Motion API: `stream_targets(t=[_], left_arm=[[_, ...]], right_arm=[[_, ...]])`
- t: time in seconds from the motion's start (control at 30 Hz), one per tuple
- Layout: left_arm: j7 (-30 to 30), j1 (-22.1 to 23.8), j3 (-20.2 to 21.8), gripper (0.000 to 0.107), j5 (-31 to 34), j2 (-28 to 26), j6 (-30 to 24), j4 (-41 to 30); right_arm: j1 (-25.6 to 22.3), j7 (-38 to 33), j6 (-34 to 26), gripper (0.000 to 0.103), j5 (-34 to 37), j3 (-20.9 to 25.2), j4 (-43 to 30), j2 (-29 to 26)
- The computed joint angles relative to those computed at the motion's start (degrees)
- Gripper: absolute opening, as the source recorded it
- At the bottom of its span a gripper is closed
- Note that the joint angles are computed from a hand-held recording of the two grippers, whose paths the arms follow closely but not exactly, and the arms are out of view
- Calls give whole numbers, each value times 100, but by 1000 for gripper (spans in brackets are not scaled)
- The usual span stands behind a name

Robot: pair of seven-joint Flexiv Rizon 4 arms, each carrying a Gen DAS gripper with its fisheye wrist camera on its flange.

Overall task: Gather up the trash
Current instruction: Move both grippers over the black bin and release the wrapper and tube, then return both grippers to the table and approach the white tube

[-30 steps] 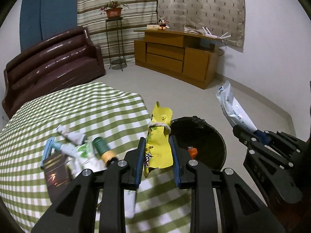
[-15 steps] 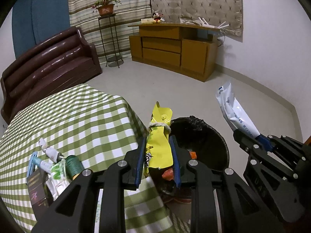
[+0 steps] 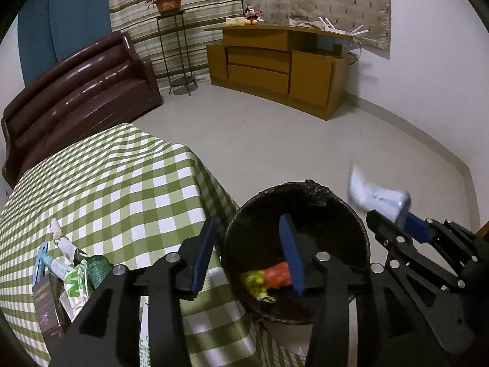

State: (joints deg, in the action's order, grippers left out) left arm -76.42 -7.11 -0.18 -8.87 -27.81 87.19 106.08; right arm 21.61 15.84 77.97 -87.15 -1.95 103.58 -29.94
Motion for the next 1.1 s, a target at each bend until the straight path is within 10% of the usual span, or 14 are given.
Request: stream_targets(t=[1.1], left_arm=[[652, 1355, -860, 60, -918, 1275, 727, 1661]], right_arm=[[249, 19, -431, 42, -99, 431, 222, 511]])
